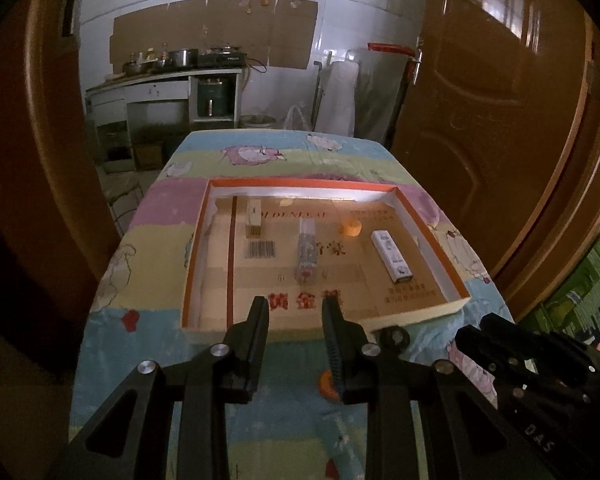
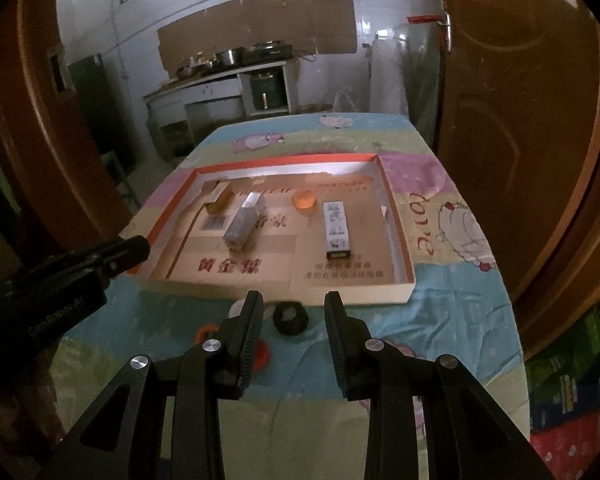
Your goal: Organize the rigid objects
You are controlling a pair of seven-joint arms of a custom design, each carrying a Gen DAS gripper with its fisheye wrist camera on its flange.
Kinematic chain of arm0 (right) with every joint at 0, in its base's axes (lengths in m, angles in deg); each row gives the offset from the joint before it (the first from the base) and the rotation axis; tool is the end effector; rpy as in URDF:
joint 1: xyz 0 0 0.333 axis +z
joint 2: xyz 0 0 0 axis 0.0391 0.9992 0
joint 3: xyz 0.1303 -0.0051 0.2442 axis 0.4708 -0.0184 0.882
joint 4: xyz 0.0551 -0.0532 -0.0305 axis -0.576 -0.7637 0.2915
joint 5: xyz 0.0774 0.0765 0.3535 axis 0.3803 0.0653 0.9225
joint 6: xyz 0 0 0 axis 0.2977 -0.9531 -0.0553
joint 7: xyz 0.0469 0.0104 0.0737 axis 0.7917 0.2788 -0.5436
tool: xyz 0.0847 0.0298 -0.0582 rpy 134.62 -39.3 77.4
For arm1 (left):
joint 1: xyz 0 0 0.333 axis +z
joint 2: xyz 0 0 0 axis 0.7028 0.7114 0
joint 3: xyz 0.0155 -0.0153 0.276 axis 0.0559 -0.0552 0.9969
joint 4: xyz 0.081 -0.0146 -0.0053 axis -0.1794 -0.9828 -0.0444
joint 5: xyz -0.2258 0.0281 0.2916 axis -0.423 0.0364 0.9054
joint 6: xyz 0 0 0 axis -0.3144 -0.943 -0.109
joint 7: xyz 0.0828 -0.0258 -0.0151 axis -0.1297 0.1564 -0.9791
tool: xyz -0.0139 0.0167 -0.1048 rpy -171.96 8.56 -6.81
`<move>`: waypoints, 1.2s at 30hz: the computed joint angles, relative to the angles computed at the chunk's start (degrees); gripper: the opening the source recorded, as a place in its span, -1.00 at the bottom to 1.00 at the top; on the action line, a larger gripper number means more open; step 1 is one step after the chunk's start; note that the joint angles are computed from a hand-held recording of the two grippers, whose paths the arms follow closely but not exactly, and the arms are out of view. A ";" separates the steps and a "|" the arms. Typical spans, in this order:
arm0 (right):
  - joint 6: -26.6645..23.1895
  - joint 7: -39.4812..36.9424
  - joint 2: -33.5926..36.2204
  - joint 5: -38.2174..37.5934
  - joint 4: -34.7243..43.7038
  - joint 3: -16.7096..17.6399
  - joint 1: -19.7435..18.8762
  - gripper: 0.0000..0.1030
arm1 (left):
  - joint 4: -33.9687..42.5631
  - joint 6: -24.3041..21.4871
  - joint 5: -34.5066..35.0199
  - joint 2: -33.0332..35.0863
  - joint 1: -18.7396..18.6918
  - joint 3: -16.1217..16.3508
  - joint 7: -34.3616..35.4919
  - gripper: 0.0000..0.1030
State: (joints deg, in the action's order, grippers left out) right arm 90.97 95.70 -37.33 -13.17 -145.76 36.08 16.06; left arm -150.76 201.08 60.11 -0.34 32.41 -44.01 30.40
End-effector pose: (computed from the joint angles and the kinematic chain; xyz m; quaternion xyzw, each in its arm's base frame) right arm 0.4929 0.0525 0.4185 -0.7070 0.5974 -0.1793 0.3332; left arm 0.5071 -0.2535 0.4154 -0.6638 0.6368 -0.3190 0.2285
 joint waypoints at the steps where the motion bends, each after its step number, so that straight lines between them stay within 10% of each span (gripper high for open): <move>1: 0.16 0.26 -0.43 -0.20 -0.62 0.16 -0.04 -0.37 | -0.86 0.42 -0.14 -0.47 0.01 -0.02 -0.23 -0.47; 12: 0.56 1.59 -4.64 -1.16 -6.12 -0.94 1.01 -0.37 | -7.51 5.39 -4.72 -0.16 -1.92 -1.71 -0.73 -0.47; 36: -7.38 -11.58 -2.34 10.80 -4.31 -2.78 3.13 -0.37 | -11.26 6.33 11.20 -1.83 -1.92 0.17 -19.34 -0.54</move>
State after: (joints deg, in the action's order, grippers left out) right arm 83.60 84.12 -39.67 -2.37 -150.07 33.30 19.20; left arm -162.02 207.41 71.30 -2.16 30.50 -43.83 11.06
